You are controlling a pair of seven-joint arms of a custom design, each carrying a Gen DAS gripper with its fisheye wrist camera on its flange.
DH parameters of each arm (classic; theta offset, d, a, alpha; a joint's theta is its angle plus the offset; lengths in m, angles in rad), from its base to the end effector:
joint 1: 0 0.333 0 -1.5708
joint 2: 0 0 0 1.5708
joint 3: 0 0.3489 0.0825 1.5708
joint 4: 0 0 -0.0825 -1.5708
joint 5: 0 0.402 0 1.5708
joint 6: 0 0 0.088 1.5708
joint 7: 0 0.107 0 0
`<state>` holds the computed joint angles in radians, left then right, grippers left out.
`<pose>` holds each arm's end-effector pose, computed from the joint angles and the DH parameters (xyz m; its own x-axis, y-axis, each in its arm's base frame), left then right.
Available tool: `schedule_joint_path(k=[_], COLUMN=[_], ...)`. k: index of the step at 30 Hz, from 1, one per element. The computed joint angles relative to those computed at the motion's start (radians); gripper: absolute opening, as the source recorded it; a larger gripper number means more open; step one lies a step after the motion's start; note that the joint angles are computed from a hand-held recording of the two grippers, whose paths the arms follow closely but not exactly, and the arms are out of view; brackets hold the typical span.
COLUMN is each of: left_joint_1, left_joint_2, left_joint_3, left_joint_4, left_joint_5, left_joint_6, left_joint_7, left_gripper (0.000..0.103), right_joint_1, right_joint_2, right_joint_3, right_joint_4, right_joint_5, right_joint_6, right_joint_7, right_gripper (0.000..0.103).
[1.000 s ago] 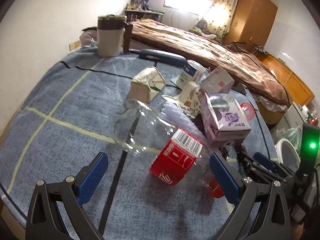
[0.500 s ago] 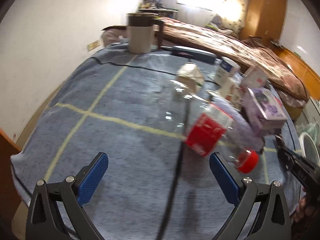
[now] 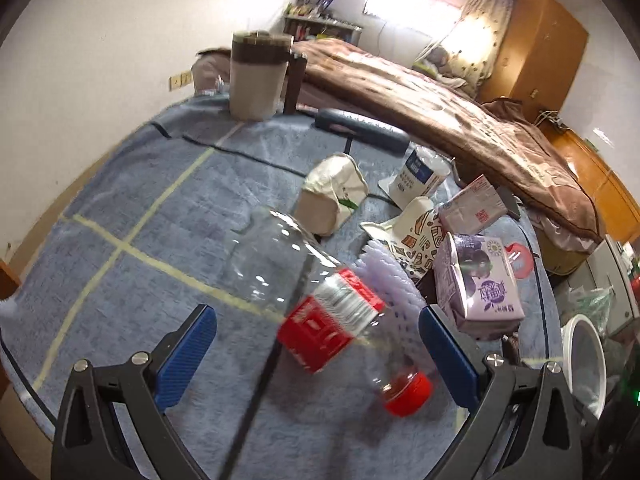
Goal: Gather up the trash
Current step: 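Lift the brown wrapper with the right tool while the left tool lifts the bottle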
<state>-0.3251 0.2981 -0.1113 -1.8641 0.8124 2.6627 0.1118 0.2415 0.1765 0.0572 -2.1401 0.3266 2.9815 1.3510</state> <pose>0.6143 -0.3024 0.4294 0.3139 -0.9269 0.2055 -0.7018 -0.3723 -0.6073 0.6057 0.1616 0.4171 0.2447 -0.9629 -0.1138 -0.7783 -0.1251 -0.6153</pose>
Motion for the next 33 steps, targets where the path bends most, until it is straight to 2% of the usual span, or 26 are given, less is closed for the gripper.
schedule_joint_path(k=[4,8,11,15,18,23,26,27,29,31,33], left_joint_1=[-0.015,-0.012,-0.012,-0.010,0.005,0.027,0.052,0.059,0.067,0.063,0.057], left_joint_2=[0.058,0.076,0.050,0.000,-0.035,-0.031,-0.008,-0.005,0.008,0.016,0.018], left_joint_3=[-0.005,-0.011,-0.004,-0.001,0.004,0.003,-0.006,0.000,-0.003,0.003,0.005], left_joint_4=[0.074,0.086,0.044,-0.015,-0.061,-0.055,-0.037,-0.042,-0.034,-0.030,-0.030], left_joint_5=[-0.043,-0.087,-0.082,-0.050,-0.010,0.018,-0.018,-0.025,-0.068,-0.071,-0.070], left_joint_6=[-0.090,-0.126,-0.115,-0.141,-0.105,-0.105,-0.079,-0.045,-0.045,-0.035,-0.029], left_joint_7=[0.021,0.066,0.067,0.052,-0.011,-0.048,-0.009,-0.024,-0.020,-0.012,0.000], left_gripper=[0.103,0.102,0.102,0.102,0.102,0.102,0.095,0.095,0.094,0.089,0.077], right_joint_1=[-0.025,-0.034,-0.031,-0.038,-0.030,-0.012,-0.013,-0.013,-0.007,-0.009,-0.009], right_joint_2=[0.001,0.003,0.004,0.000,0.002,0.005,0.010,0.010,0.012,0.012,0.013], right_joint_3=[0.025,0.035,0.036,0.050,0.048,0.032,0.028,0.029,0.022,0.025,0.025], right_joint_4=[0.002,0.005,0.008,0.006,0.010,0.012,0.019,0.019,0.020,0.020,0.021], right_joint_5=[0.058,0.104,0.124,0.171,0.182,0.159,0.155,0.154,0.136,0.134,0.128], right_joint_6=[-0.009,-0.017,-0.019,-0.024,-0.028,-0.026,-0.030,-0.028,-0.029,-0.028,-0.027], right_joint_7=[-0.056,-0.101,-0.117,-0.163,-0.167,-0.148,-0.133,-0.131,-0.114,-0.113,-0.110], right_gripper=[0.019,0.019,0.019,0.019,0.019,0.019,0.019,0.019,0.019,0.019,0.019])
